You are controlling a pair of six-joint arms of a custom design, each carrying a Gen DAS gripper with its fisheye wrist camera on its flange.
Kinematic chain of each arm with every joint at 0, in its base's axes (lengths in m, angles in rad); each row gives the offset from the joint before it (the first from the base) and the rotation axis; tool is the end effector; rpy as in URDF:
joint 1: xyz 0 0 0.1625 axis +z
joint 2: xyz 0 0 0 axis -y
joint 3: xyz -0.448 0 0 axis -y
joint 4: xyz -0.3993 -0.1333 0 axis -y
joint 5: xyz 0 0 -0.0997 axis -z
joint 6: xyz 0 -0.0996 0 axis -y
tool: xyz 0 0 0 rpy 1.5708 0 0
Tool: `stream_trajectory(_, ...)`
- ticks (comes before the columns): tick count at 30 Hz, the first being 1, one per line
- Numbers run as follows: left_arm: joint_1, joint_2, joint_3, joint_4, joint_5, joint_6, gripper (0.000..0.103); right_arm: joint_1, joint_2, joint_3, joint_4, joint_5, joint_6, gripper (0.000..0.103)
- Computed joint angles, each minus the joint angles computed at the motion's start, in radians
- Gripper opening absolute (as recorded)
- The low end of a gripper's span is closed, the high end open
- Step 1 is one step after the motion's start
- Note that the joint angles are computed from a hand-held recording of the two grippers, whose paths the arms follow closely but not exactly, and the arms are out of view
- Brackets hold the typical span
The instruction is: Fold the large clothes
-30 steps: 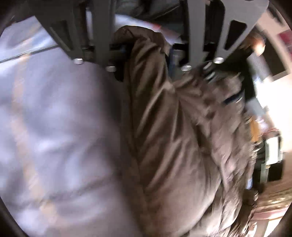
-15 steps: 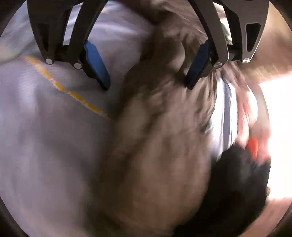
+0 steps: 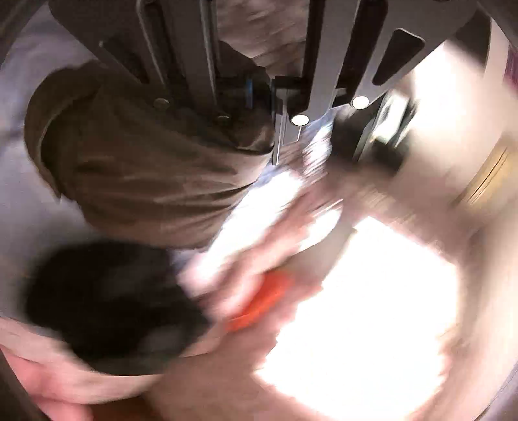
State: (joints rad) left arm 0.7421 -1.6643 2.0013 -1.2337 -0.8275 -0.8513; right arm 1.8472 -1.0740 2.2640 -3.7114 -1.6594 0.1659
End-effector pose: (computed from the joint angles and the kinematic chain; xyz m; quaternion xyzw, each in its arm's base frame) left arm -0.1350 -0.3960 0.3570 0.1102 0.8806 -0.0495 0.4582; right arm 0.2564 -0.4476 0.2091 -0.0288 0.8880 -0.4547 0.0619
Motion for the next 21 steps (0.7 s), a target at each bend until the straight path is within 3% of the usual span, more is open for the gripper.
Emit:
stream_trajectory(2, 0.019, -0.032, -0.034, 0.013, 0.033, -0.046, 0.101, 0.086, 0.079, -0.057, 0.082, 0.024, -0.081, 0.008)
stream_trajectory(3, 0.061, -0.069, -0.05, 0.009, 0.071, -0.043, 0.101, 0.121, 0.135, -0.103, 0.141, 0.03, -0.118, 0.01)
stream_trajectory(4, 0.119, -0.101, -0.044, -0.019, 0.116, -0.007, 0.101, 0.149, 0.17, -0.132, 0.2, 0.018, -0.14, 0.017)
stream_trajectory(5, 0.135, -0.111, -0.063, -0.023, 0.122, -0.013, 0.101, 0.174, 0.207, -0.163, 0.27, -0.001, -0.164, 0.028)
stream_trajectory(6, 0.182, -0.107, -0.081, -0.058, 0.141, 0.02, 0.101, 0.196, 0.239, -0.194, 0.345, -0.032, -0.18, 0.066)
stream_trajectory(7, 0.247, -0.121, -0.081, -0.112, 0.163, 0.087, 0.101, 0.223, 0.282, -0.23, 0.423, -0.085, -0.189, 0.088)
stream_trajectory(9, 0.297, -0.127, -0.1, -0.144, 0.169, 0.105, 0.101, 0.256, 0.308, -0.242, 0.48, -0.131, -0.172, 0.088)
stream_trajectory(13, 0.392, -0.11, -0.096, -0.256, 0.198, 0.178, 0.101, 0.236, 0.279, -0.186, 0.479, -0.11, -0.128, 0.089)
stream_trajectory(16, 0.394, -0.077, -0.071, -0.314, 0.249, 0.257, 0.101, 0.225, 0.231, -0.123, 0.378, -0.118, -0.043, 0.089)
stream_trajectory(18, 0.372, -0.068, -0.015, -0.413, 0.323, 0.344, 0.101, 0.204, 0.211, -0.1, 0.359, -0.22, 0.028, 0.089)
stream_trajectory(21, 0.333, -0.053, 0.062, -0.504, 0.383, 0.444, 0.101, 0.157, 0.207, -0.088, 0.386, -0.299, 0.067, 0.088)
